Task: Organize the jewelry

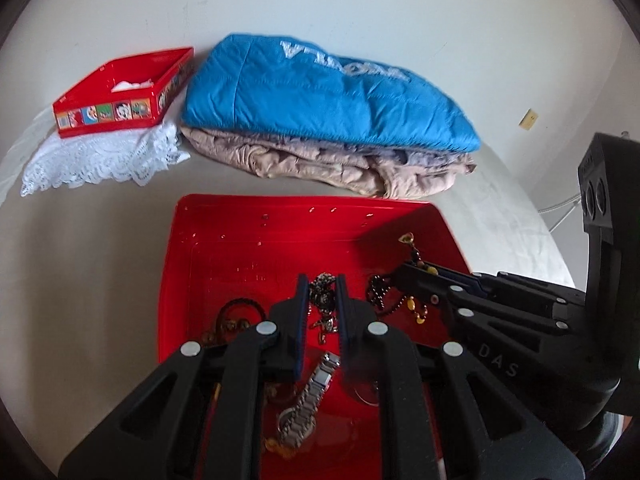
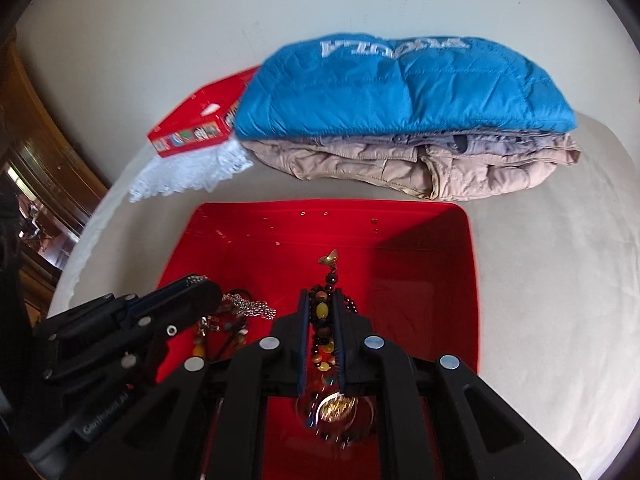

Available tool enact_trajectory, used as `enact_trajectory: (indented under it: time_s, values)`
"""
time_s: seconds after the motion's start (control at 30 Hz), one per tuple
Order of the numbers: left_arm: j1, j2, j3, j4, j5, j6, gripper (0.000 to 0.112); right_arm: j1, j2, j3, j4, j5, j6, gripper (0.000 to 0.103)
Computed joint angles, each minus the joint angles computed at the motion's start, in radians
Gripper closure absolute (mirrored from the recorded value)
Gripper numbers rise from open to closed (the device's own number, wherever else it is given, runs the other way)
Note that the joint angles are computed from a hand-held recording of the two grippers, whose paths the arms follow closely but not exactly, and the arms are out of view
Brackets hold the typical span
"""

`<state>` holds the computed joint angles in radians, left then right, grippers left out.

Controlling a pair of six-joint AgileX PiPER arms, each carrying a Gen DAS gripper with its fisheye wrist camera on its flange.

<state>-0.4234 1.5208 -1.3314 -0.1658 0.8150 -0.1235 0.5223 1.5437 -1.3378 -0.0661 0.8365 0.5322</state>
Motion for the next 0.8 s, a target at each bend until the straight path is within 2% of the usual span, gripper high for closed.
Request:
enact_trajectory:
  time_s: [0.2,0.5,0.57,0.8]
  values:
    - [0.017,0.051,-0.009,-0.015,0.008,0.014,0.098,-0.017,0.023,0.014,-0.018,-0.010,0.010,0.089]
    - [0.007,-0.035,0.024,0.016,0.011,-0.018,0.094,-0.001,-0.078,0.054,-0.089,0.010,0.073,0.087]
    - [-0.007,-0.065,0.032,0.053,0.018,-0.050,0.083,0.020,-0.103,0.061,-0.128,0.025,0.106,0.080]
    - [-0.061,-0.201,0.101,0.194,0.031,-0.164,0.064,0.090,-0.214,0.125,-0.226,0.067,0.215,0.064]
